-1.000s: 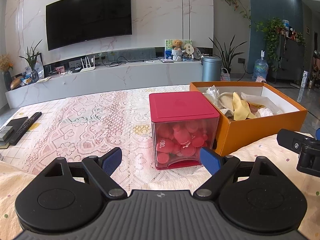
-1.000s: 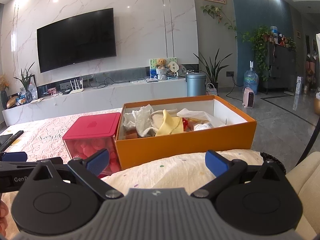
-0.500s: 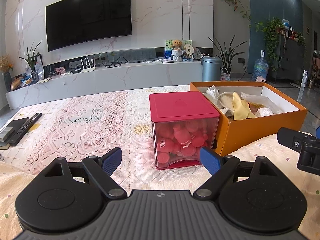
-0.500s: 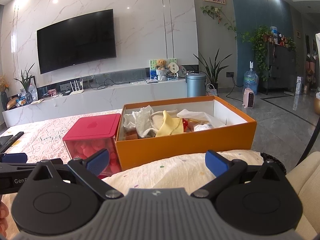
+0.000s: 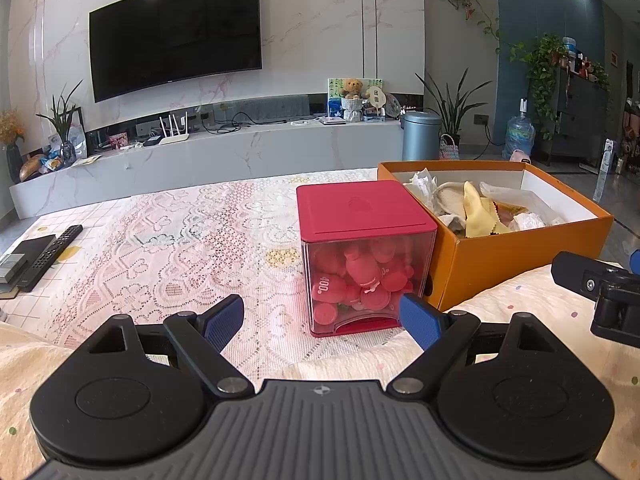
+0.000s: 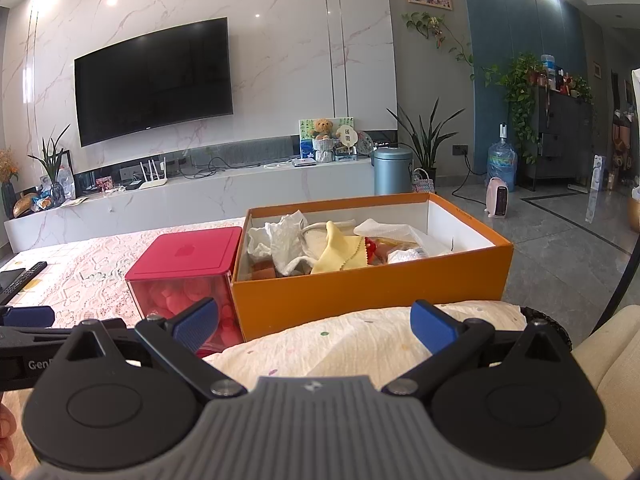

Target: Organize soft objects

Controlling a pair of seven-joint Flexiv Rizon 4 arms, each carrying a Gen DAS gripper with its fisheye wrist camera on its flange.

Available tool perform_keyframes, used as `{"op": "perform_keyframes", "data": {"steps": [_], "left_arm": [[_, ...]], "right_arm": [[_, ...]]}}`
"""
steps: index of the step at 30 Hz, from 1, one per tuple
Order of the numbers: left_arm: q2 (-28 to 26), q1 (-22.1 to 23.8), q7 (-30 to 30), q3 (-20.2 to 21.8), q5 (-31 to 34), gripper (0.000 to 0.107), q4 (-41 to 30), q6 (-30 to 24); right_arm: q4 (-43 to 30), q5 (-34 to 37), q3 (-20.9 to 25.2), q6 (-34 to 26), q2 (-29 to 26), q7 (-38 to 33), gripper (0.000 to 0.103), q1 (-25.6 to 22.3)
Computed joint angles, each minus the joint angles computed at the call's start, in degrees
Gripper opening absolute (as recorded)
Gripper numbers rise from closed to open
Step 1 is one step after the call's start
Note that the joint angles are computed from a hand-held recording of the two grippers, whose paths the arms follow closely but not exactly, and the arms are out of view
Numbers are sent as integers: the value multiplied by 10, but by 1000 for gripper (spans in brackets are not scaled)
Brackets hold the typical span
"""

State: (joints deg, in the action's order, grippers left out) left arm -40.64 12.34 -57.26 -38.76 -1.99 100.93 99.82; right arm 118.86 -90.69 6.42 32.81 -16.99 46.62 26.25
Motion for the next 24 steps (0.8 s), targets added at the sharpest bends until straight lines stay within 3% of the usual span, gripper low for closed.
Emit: {"op": "perform_keyframes", "data": {"steps": [24], "left_arm": [[2,3,2,-3,-6,103,0,-4]], "right_arm": [[0,2,0,0,0,-1,100,0]]}}
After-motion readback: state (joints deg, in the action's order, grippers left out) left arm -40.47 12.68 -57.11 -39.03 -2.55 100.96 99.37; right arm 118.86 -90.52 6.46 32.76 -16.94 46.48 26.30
